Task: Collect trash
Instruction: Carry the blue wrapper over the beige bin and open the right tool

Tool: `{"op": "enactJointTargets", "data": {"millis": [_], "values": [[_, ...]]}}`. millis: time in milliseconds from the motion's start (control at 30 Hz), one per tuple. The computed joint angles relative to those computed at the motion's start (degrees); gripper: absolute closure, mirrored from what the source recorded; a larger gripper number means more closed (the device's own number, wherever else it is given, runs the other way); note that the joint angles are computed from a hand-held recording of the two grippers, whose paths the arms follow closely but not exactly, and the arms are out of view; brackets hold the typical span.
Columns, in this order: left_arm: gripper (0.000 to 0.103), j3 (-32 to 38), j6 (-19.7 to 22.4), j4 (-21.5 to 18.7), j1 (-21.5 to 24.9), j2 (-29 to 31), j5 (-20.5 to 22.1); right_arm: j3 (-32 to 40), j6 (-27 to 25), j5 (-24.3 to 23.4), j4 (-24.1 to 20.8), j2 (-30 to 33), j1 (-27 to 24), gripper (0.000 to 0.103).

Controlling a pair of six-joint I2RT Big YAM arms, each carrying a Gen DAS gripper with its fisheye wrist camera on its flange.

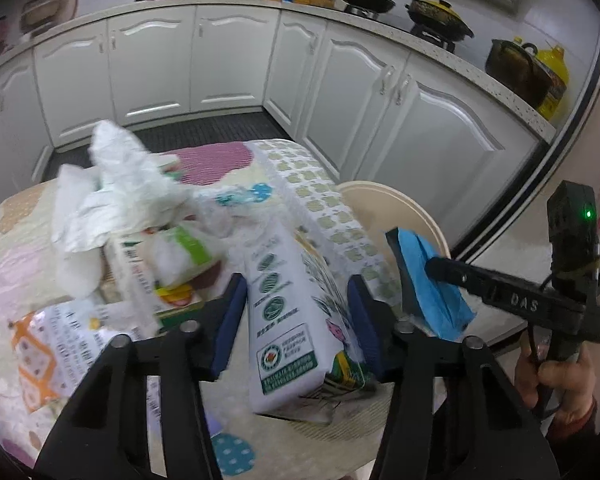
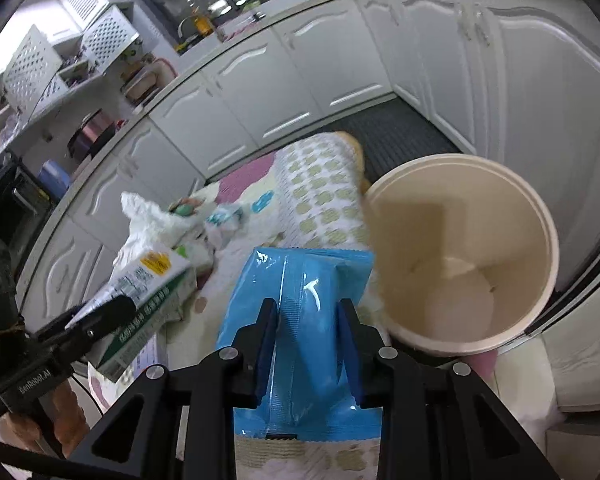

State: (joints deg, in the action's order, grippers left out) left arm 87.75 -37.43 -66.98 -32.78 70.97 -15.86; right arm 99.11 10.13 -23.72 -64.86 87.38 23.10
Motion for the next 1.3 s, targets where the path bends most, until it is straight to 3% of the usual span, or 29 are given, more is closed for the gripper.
{"op": "enactJointTargets", "data": {"millis": [167,367,633,1033,1100,1133,1167,1300], "values": [[0.065,2.6,1.8,1.9,0.3,4.1,2.6,2.2,0.2,5.7,1.0,1.3,-2.1,0.074],[0.067,4.3,1.6,1.5,1.3,6.8,4.4,3.2,0.9,5.2,0.7,2.9,-4.8,0.074],[0.069,6.1,1.4,0.4,2.0,7.7,3.9,3.1,1.1,3.6,0.9,4.6,-5.4,0.074],[0.068,20.4,4.2,6.2,2.1,19.5,7.2,7.8,1.4,10.8,0.3,9.3,-6.4,0.074],[0.067,21.3,3.8,8.5,2.4,21.2,7.8,8.0,1.3,11.6,0.2,9.7,-6.6,0.07],[0.059,21.2,3.7,9.9,2.5,21.6,8.1,7.9,1.3,12.1,0.5,9.6,-6.7,0.06],[0.045,21.3,3.3,10.4,2.7,21.9,8.1,6.9,1.3,12.4,1.6,9.0,-6.9,0.054],[0.04,20.2,1.8,11.3,3.1,21.9,8.5,5.9,0.4,13.1,1.4,8.5,-7.3,0.054]]}}
